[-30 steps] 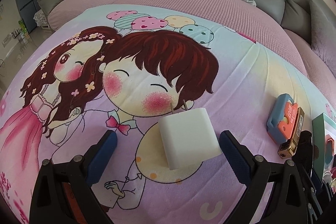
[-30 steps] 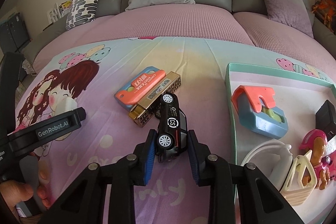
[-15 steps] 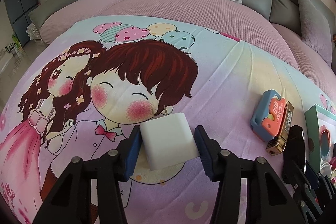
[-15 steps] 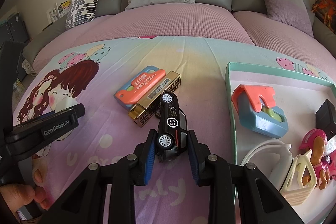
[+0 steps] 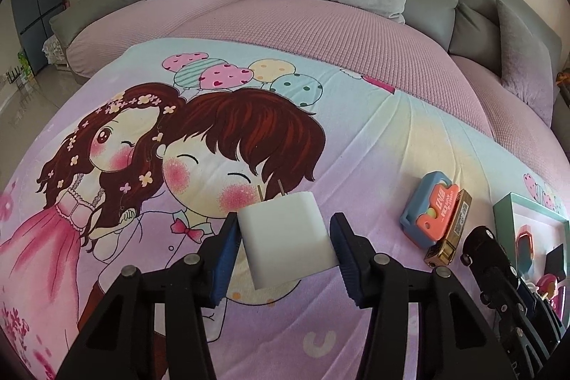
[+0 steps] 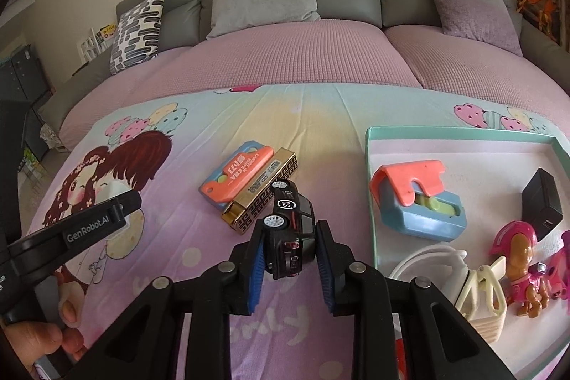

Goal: Organize rigid objects
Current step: 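Carry the white charger and black toy car over the tray with both grippers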

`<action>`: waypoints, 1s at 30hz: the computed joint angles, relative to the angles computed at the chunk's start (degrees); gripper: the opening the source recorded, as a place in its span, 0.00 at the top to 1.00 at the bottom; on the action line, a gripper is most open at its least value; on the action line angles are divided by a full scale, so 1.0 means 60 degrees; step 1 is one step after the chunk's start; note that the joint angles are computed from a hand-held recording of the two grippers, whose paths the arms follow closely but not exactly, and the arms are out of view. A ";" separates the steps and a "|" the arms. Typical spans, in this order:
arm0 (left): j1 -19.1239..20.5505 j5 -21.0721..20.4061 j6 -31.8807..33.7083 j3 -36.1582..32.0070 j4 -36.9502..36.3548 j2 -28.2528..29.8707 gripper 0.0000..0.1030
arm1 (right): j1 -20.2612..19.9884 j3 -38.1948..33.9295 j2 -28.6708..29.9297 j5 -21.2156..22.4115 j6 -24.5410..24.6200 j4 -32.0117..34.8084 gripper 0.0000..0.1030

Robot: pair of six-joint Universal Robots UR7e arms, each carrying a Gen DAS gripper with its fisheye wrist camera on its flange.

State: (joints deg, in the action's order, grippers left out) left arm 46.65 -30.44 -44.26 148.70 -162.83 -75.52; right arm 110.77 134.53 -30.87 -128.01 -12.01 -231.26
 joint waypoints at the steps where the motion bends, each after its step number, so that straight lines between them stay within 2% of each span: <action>1: -0.0094 0.0055 -0.0028 0.0016 0.0046 -0.0063 0.49 | 0.0012 0.0031 -0.0049 0.0013 -0.0002 -0.0043 0.73; 16: -0.1536 0.0715 -0.1037 0.0212 0.1752 -0.1227 0.49 | 0.0417 0.0655 -0.0959 -0.0143 0.0187 -0.0730 0.73; 21: -0.1875 0.0690 -0.1070 0.0113 0.1828 -0.1033 0.49 | 0.0347 0.0983 -0.1329 -0.0245 0.0297 -0.0958 0.73; 30: -0.2565 0.0251 -0.0545 -0.0138 0.0965 -0.0056 0.49 | 0.0053 0.1651 -0.2027 -0.0186 0.0373 -0.1481 0.73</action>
State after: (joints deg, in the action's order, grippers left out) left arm 31.25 -28.93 -47.53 147.88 -157.03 -75.86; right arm 111.08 144.44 -43.03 -129.13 -9.77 -240.15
